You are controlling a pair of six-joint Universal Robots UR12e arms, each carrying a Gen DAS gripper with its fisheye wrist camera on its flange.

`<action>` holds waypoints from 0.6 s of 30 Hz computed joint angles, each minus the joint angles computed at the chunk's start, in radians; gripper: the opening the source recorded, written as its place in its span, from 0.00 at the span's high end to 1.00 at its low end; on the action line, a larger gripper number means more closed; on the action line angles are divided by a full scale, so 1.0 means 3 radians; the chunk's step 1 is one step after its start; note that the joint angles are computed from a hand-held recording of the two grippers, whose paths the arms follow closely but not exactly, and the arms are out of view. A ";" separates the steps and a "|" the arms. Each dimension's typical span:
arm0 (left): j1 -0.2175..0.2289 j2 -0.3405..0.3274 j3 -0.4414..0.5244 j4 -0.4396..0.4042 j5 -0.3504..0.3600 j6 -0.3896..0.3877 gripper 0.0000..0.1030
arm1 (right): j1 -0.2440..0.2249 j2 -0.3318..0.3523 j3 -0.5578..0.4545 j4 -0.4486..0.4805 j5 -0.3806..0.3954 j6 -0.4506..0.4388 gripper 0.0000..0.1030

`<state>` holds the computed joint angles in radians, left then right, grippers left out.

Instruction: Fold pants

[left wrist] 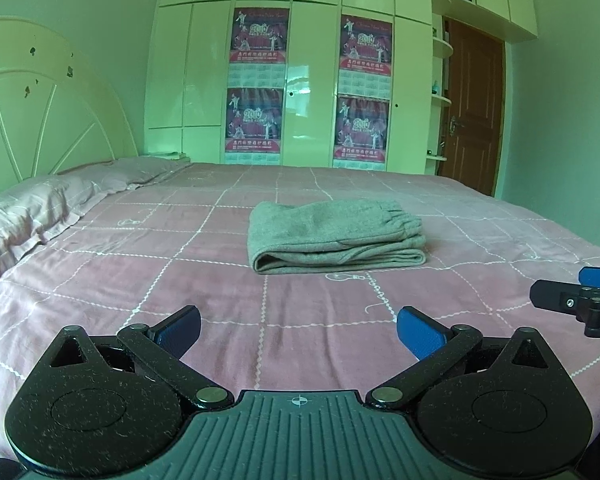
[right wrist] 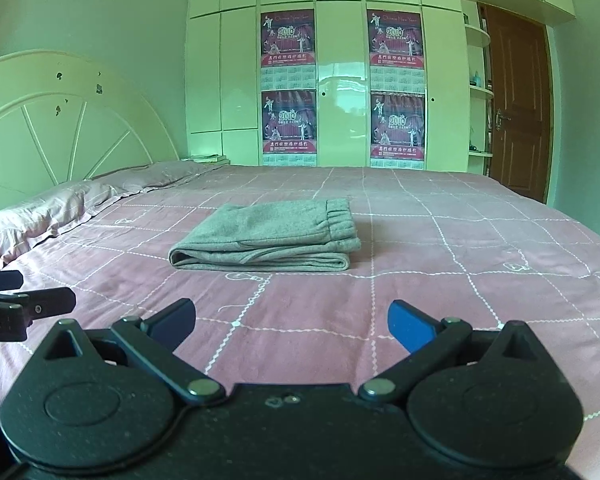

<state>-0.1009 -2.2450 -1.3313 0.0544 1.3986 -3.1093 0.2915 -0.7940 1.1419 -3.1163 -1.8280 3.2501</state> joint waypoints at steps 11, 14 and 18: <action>-0.0002 -0.0007 -0.0016 0.0042 -0.0063 0.0011 0.00 | -0.0002 0.0003 -0.0007 0.0003 0.0028 0.0016 0.05; 0.0001 -0.0009 -0.0012 0.0022 -0.0093 0.0012 0.00 | -0.0004 0.0001 -0.0003 -0.0008 0.0036 0.0011 0.05; 0.0000 -0.0011 -0.0010 0.0033 -0.0089 0.0013 0.00 | -0.0001 0.0002 -0.0006 -0.0002 0.0030 0.0025 0.05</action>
